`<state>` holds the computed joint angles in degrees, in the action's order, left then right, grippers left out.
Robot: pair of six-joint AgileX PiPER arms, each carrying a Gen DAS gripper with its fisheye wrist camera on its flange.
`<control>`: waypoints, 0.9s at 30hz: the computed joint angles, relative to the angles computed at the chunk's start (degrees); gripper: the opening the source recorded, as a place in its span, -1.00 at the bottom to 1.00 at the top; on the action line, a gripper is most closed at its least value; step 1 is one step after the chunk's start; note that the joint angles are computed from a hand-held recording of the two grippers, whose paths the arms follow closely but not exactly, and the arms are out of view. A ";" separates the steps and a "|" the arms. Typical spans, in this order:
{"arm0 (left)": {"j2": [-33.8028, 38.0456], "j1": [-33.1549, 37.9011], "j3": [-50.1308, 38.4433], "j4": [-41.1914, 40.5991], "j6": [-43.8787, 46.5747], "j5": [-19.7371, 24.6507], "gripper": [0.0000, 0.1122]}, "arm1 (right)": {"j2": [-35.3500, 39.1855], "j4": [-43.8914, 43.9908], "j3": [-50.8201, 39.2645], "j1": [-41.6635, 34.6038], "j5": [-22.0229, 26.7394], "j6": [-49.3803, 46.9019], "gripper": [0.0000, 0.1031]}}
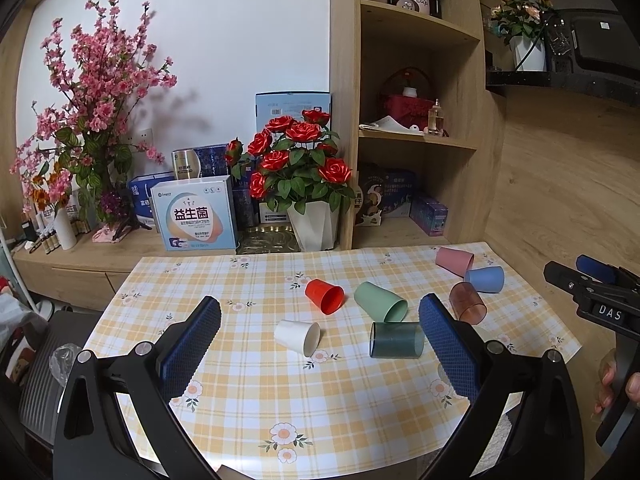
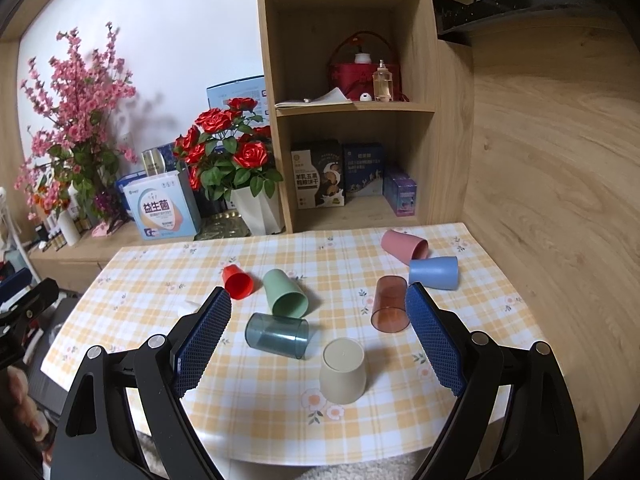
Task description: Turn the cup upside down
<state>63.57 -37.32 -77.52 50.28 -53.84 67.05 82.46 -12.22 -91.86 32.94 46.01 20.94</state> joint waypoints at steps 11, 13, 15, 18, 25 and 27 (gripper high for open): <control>0.00 -0.03 -0.13 -0.15 -0.04 -0.01 0.72 | 0.08 0.03 -0.18 -0.01 0.20 -0.06 0.66; -0.03 -0.03 -0.09 -0.11 -0.08 -0.04 0.72 | 0.14 0.14 -0.31 -0.03 0.35 -0.15 0.66; -0.03 -0.15 -0.09 0.00 -0.12 -0.09 0.72 | 0.11 0.02 -0.22 0.01 0.28 -0.03 0.66; 0.17 -0.49 -0.26 0.28 -0.29 0.03 0.72 | 0.08 0.06 -0.21 0.02 0.34 -0.07 0.66; 0.43 0.38 -0.42 -0.33 -0.17 -0.17 0.72 | -0.01 0.03 0.24 0.03 0.04 -0.01 0.66; 0.44 1.45 -0.32 -1.37 0.06 -0.83 0.72 | -0.14 0.51 0.73 -0.10 -0.60 -0.56 0.66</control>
<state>64.01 -35.87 -77.84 48.91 -53.78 66.22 82.32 -11.72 -91.13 32.84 45.40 20.38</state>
